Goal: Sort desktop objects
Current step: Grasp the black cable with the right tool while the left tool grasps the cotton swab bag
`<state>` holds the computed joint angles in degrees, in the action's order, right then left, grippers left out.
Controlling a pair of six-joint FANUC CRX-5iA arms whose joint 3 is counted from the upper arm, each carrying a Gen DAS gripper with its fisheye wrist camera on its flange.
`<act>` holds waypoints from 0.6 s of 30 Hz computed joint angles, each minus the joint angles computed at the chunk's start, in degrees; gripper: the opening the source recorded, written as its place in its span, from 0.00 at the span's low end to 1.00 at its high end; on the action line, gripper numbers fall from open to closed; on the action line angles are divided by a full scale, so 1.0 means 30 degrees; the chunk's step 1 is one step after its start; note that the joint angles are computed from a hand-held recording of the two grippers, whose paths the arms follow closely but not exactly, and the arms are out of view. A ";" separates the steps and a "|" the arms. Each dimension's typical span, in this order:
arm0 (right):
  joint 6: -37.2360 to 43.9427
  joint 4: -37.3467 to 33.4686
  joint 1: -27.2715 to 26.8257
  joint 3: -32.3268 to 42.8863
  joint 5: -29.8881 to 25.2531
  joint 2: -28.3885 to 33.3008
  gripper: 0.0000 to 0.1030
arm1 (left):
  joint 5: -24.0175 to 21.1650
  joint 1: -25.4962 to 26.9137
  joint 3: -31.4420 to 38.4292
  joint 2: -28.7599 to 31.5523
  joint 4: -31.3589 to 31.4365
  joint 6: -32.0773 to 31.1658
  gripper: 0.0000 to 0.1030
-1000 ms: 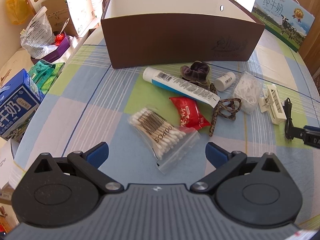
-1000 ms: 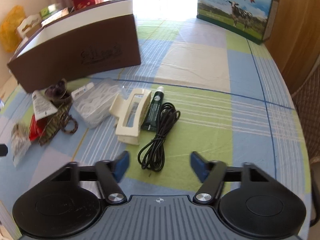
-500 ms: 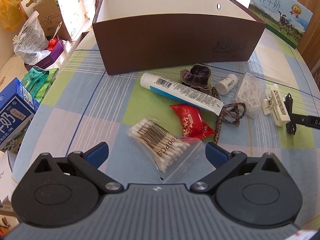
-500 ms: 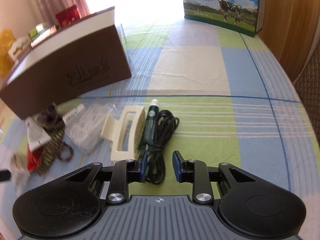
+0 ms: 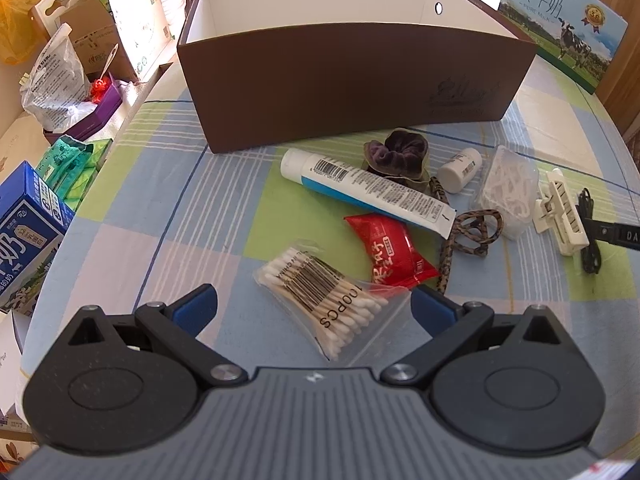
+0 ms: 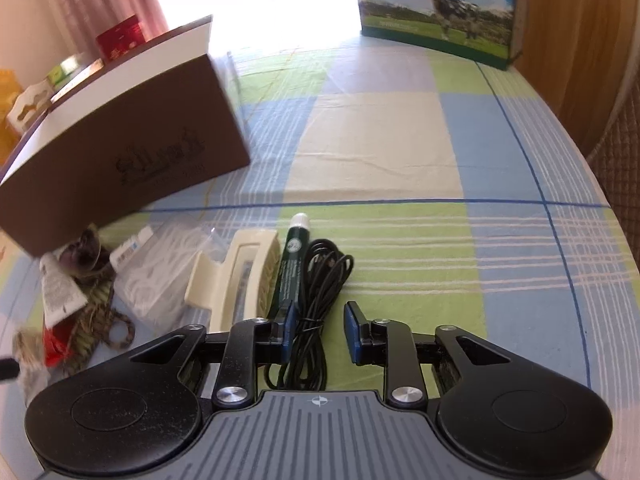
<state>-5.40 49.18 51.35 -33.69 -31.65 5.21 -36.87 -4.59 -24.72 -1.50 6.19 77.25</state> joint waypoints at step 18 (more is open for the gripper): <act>0.5153 -0.4290 0.1296 -0.0380 -0.1273 -0.1769 0.11 | 0.3149 0.0597 -0.2951 -0.0021 0.5881 -1.2816 0.99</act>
